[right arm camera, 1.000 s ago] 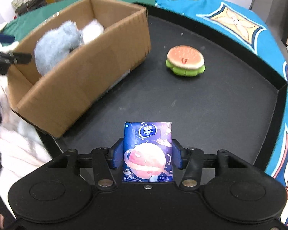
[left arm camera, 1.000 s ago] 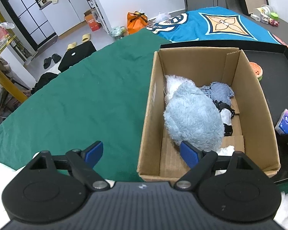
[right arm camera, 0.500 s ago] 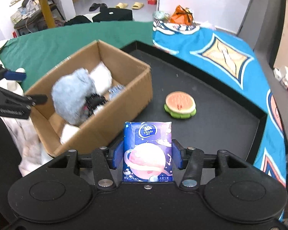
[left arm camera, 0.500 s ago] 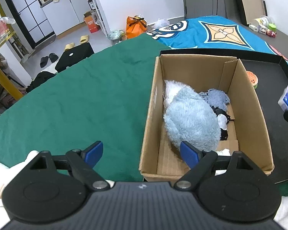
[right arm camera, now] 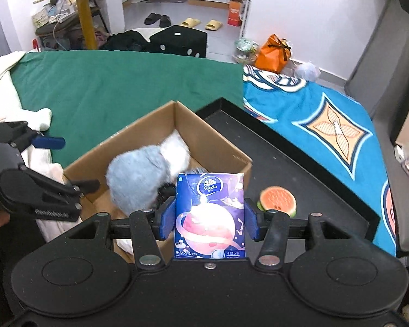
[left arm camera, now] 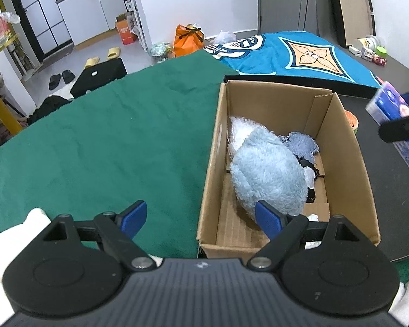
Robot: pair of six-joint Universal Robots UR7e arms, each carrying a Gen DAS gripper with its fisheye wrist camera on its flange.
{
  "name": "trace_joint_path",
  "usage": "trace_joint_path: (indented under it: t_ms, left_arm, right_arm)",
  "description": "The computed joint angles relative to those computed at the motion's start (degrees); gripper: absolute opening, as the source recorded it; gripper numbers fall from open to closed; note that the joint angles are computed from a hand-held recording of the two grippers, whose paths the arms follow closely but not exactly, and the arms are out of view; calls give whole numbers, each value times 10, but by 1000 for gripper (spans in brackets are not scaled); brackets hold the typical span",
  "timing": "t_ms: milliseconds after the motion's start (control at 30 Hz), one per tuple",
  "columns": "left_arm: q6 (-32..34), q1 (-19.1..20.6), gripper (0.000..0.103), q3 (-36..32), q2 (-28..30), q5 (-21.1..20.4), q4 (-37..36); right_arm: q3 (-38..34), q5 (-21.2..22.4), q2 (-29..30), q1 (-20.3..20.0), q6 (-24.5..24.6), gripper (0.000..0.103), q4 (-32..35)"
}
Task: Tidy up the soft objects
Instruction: 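Lift the tissue pack with the right gripper and carry it over the box, then lower the tissue pack into the box and open the right gripper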
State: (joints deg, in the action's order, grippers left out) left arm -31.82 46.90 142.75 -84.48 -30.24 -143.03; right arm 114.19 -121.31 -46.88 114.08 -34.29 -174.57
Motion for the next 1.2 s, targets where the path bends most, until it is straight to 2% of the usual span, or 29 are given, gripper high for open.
trace_joint_path:
  t_ms: [267, 367, 467, 533, 567, 733, 767, 833, 1100, 1200]
  left_arm:
    - [19, 11, 81, 4, -3, -16, -31]
    - [29, 16, 76, 4, -3, -23, -41]
    - [33, 22, 66, 2, -2, -30, -47]
    - [32, 27, 53, 1, -2, -35, -49]
    - [32, 29, 50, 1, -3, -38, -50]
    - [32, 42, 18, -2, -3, -50, -59]
    - [36, 44, 16, -2, -3, -54, -64]
    - [45, 46, 10, 0, -4, -61, -78]
    - [48, 39, 10, 7, -6, -59, -89]
    - [48, 36, 10, 7, -6, -55, -86]
  right_arm:
    - [-28, -1, 33, 16, -2, 50, 21]
    - [-37, 1, 43, 19, 0, 50, 30]
    - [-45, 5, 51, 18, 6, 50, 40]
    - [-48, 7, 56, 17, 9, 50, 43]
    - [-50, 7, 59, 17, 10, 50, 44]
    - [-51, 3, 64, 15, 11, 53, 57]
    - [-50, -3, 66, 16, 9, 58, 53]
    - [-47, -10, 65, 15, 11, 60, 50]
    - [-34, 2, 37, 5, 26, 60, 57]
    - [-31, 14, 36, 2, 25, 55, 62]
